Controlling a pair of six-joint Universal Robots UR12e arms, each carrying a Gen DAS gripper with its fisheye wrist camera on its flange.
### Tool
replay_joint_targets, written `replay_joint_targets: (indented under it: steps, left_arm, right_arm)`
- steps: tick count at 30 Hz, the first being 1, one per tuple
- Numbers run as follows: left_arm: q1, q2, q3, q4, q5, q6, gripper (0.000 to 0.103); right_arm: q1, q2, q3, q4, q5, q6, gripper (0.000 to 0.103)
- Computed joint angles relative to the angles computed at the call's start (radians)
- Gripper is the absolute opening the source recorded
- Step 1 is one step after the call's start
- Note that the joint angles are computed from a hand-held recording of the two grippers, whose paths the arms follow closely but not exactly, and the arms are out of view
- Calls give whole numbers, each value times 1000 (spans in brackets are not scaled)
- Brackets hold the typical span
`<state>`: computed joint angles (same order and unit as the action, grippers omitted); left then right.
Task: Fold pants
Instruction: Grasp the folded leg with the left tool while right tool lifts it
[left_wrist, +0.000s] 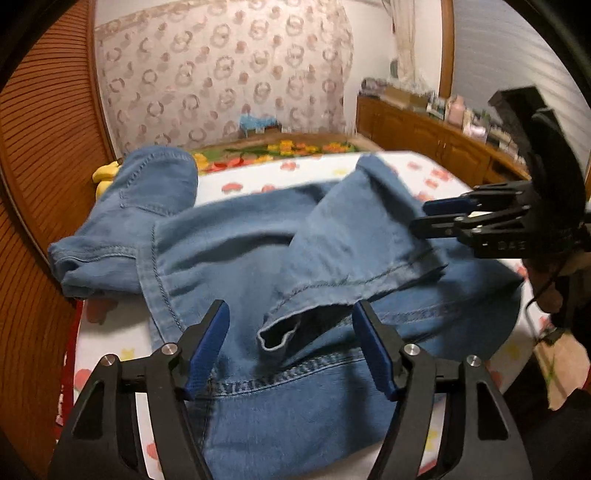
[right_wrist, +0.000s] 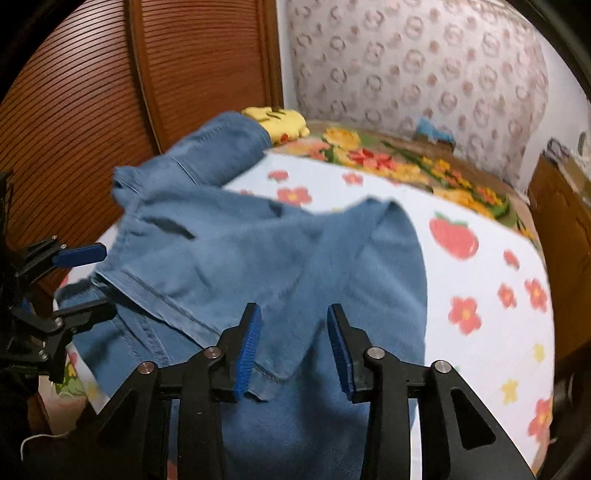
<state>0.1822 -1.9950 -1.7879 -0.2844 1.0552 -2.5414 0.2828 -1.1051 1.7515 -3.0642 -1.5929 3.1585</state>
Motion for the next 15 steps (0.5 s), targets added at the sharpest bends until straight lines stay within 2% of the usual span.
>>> replay_joint_targets:
  steps: [3, 7, 8, 9, 10, 11, 12, 13, 15]
  left_arm:
    - [-4, -9, 6, -1, 33, -1, 71]
    - [3, -19, 20, -23, 18, -20, 68]
    - [6, -22, 26, -30, 9, -24, 64]
    - [8, -22, 29, -34, -5, -27, 54]
    - [10, -24, 32, -39, -14, -27, 51]
    - [10, -22, 29, -32, -22, -30, 43]
    - [13, -18, 26, -25, -37, -28, 33]
    - [16, -15, 25, -30, -55, -19, 31]
    - [17, -5, 17, -33, -77, -2, 11]
  right_arm:
    - [1, 2, -9, 33, 6, 11, 44]
    - [4, 19, -37, 66, 5, 32, 44]
    - [3, 23, -46, 72, 11, 39, 44]
    - [2, 19, -40, 67, 18, 44, 44]
    - [1, 20, -40, 61, 26, 51, 44]
    - [0, 20, -41, 60, 34, 53, 44]
    - [-1, 21, -44, 54, 44, 52, 30]
    - [-4, 27, -50, 44, 48, 52, 14]
    - [-3, 18, -50, 16, 49, 44, 6]
